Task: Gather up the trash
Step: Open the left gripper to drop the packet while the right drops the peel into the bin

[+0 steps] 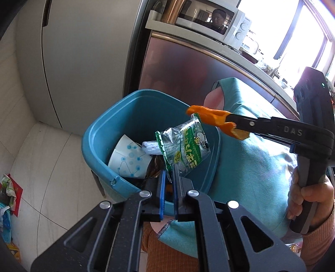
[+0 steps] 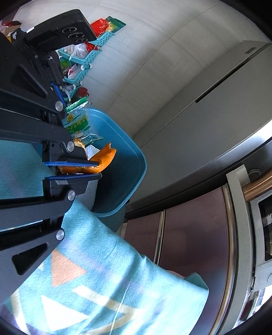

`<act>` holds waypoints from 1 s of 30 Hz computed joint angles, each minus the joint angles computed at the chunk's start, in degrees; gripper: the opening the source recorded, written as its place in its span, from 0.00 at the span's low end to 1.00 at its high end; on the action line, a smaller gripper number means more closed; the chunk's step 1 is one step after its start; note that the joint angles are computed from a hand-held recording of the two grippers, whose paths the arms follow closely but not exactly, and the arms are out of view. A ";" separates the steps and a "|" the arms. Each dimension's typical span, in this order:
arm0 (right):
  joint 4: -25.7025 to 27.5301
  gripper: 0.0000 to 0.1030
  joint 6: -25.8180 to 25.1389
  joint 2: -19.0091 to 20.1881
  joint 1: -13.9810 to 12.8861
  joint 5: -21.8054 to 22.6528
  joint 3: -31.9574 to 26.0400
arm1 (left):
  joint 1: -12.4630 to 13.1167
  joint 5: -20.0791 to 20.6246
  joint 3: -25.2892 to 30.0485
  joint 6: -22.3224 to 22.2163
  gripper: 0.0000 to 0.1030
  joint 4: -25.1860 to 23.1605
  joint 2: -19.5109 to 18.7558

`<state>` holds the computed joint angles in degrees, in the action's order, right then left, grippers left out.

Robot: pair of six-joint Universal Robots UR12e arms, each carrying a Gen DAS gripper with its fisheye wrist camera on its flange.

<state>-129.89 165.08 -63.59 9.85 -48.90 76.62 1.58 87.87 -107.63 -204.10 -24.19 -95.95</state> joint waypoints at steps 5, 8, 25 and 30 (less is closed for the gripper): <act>1.00 0.14 0.40 1.32 0.85 -1.27 -1.95 | 0.58 -1.81 0.80 -0.55 0.06 -0.90 -1.16; 0.69 0.16 0.13 1.30 0.83 -1.14 -1.82 | 0.53 -1.60 1.16 -0.62 0.08 -1.17 -1.68; -13.86 0.56 -0.47 -5.95 -3.77 4.26 9.38 | -3.58 7.29 -0.99 4.71 0.62 11.51 0.27; -24.85 0.77 2.19 -9.24 -5.64 2.61 15.06 | -6.03 11.45 -1.47 7.42 0.90 17.59 0.60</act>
